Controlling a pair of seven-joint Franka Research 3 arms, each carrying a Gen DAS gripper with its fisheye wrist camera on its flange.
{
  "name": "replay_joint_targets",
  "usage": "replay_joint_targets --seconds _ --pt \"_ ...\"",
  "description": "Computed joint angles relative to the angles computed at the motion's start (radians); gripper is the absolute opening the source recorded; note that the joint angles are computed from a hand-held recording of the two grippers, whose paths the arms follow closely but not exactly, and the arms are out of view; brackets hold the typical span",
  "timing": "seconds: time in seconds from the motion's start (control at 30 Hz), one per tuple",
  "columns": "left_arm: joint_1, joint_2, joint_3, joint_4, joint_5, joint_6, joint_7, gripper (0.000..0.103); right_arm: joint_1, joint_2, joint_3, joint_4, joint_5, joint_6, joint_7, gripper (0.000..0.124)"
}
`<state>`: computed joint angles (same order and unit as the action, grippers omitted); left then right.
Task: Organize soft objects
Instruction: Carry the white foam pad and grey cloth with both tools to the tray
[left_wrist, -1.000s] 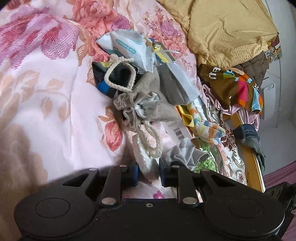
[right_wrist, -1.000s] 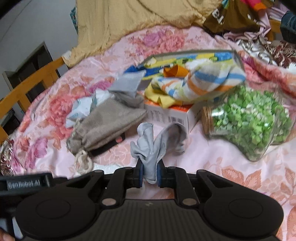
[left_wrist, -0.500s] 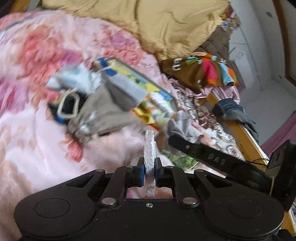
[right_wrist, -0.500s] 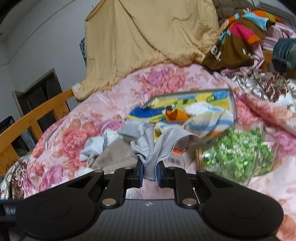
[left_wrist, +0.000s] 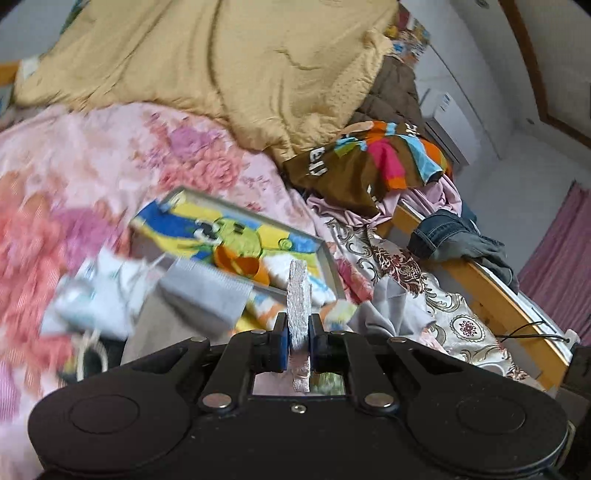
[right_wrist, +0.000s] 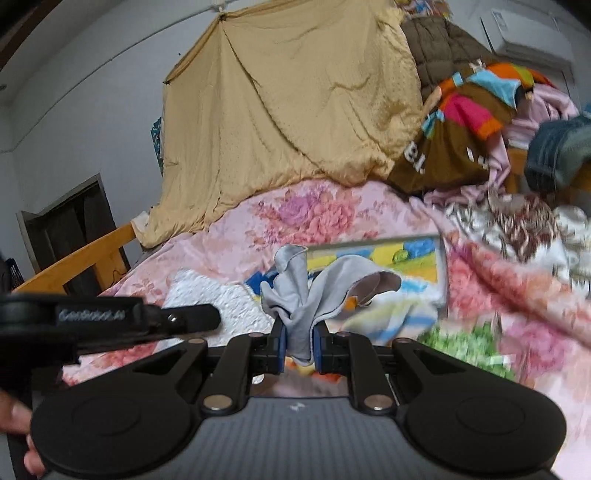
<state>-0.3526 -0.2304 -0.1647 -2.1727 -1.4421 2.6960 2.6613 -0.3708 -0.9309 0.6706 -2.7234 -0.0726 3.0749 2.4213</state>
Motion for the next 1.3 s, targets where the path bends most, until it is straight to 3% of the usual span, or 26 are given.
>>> replay_joint_targets --seconds 0.17,0.3,0.43,0.6,0.8,0.93,1.13,1.3 --pt "0.006 0.105 -0.022 0.132 0.061 0.019 -0.019 0.011 -0.114 0.054 0.049 0.016 -0.012 0.073 -0.013 0.016" --pt "0.02 0.188 -0.046 0.235 0.147 0.034 -0.049 0.011 -0.246 0.108 0.109 0.054 -0.001 0.153 -0.048 0.016" --pt "0.032 0.278 -0.084 0.332 0.234 0.09 -0.072 0.011 -0.34 0.19 0.138 0.101 0.014 0.204 -0.123 0.016" --pt "0.041 0.409 -0.129 0.447 0.451 0.167 -0.247 0.011 -0.438 0.328 0.17 0.183 0.041 0.222 -0.209 0.016" --pt "-0.01 0.576 -0.091 0.614 0.75 0.192 -0.572 0.011 -0.456 0.493 0.157 0.261 0.089 0.224 -0.302 0.016" --pt "-0.031 0.674 -0.076 0.733 0.861 0.172 -0.736 0.011 -0.384 0.582 0.089 0.295 0.138 0.212 -0.353 0.016" --pt "-0.045 0.777 -0.071 0.854 0.997 0.143 -0.915 0.011 -0.351 0.631 0.049 0.323 0.112 0.141 -0.34 0.016" --pt "-0.02 0.813 -0.112 0.869 1.058 0.151 -0.986 0.011 -0.343 0.65 0.035 0.339 0.045 0.094 -0.291 0.017"
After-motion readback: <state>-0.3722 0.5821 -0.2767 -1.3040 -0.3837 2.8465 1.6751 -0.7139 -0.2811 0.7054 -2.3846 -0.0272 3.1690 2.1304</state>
